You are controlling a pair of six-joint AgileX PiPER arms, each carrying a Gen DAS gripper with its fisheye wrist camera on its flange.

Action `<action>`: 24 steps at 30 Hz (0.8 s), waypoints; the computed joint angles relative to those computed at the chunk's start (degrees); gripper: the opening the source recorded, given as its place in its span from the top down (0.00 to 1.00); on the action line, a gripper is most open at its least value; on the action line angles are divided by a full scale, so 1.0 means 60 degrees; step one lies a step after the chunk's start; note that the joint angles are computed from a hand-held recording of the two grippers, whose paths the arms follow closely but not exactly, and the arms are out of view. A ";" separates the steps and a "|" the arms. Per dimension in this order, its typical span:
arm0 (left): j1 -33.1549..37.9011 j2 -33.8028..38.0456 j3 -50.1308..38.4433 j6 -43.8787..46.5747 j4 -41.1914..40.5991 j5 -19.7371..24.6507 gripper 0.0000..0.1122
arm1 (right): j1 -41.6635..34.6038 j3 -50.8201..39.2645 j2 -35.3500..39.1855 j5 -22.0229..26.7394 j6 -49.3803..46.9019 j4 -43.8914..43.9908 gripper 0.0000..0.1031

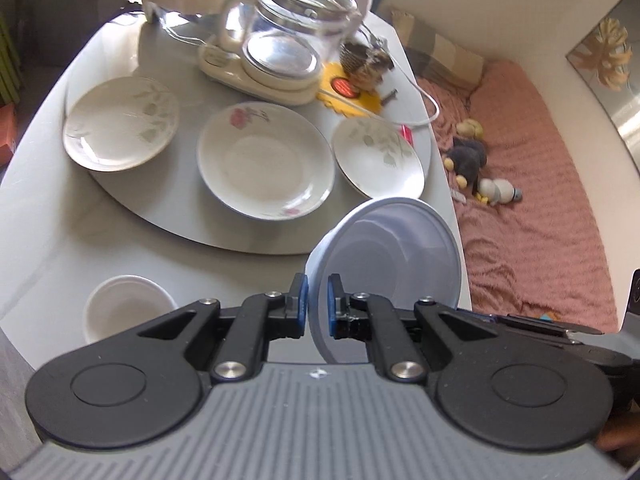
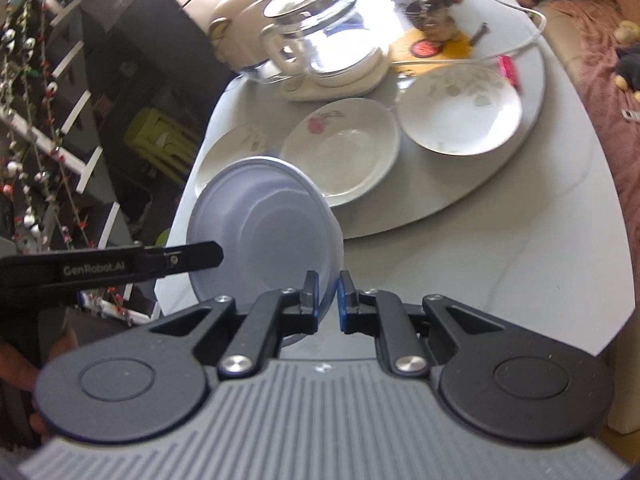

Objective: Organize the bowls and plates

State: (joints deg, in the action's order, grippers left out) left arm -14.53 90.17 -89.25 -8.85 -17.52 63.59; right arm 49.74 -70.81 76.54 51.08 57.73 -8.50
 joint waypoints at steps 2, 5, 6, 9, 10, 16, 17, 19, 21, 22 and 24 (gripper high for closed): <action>0.0501 -0.0186 0.0202 0.0322 -0.0346 0.0031 0.91 | 0.0144 -0.0390 0.0332 0.0062 -0.0073 0.0020 0.88; 0.1192 -0.0461 0.0501 0.0875 -0.0781 0.0123 0.91 | 0.0445 -0.0922 0.0741 0.0242 0.0043 -0.0159 0.88; 0.1407 -0.0536 0.0571 0.1027 -0.0895 0.0172 0.91 | 0.0549 -0.1106 0.0892 0.0311 0.0089 -0.0209 0.88; 0.1961 -0.0757 0.0786 0.1495 -0.1084 0.0263 0.91 | 0.0705 -0.1606 0.1340 0.0427 0.0105 -0.0049 0.88; 0.2176 -0.0862 0.0847 0.1610 -0.1149 0.0323 0.91 | 0.0693 -0.1807 0.1502 0.0427 0.0016 0.0074 0.88; 0.3458 -0.1443 0.1249 0.2411 -0.1516 0.0422 0.91 | 0.0938 -0.3150 0.2543 0.0481 -0.0420 0.0208 0.88; 0.3673 -0.1542 0.1368 0.2541 -0.1589 0.0398 0.91 | 0.1038 -0.3365 0.2714 0.0511 -0.0426 0.0143 0.88; 0.4064 -0.1669 0.1564 0.2866 -0.1639 0.0428 0.91 | 0.1126 -0.3748 0.3055 0.0575 -0.0507 0.0189 0.87; 0.4444 -0.1700 0.1736 0.3167 -0.1748 0.0479 0.91 | 0.1127 -0.4017 0.3375 0.0626 -0.0670 0.0391 0.87; 0.4662 -0.1687 0.1821 0.3344 -0.1863 0.0519 0.91 | 0.1123 -0.4214 0.3562 0.0697 -0.0723 0.0490 0.87; 0.5055 -0.1585 0.1940 0.3718 -0.2042 0.0558 0.91 | 0.1148 -0.4533 0.3907 0.0782 -0.0775 0.0615 0.87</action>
State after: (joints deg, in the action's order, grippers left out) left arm 15.80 80.66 -77.61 13.46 -29.77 66.94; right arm 56.63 -98.01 99.99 55.77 53.08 -4.81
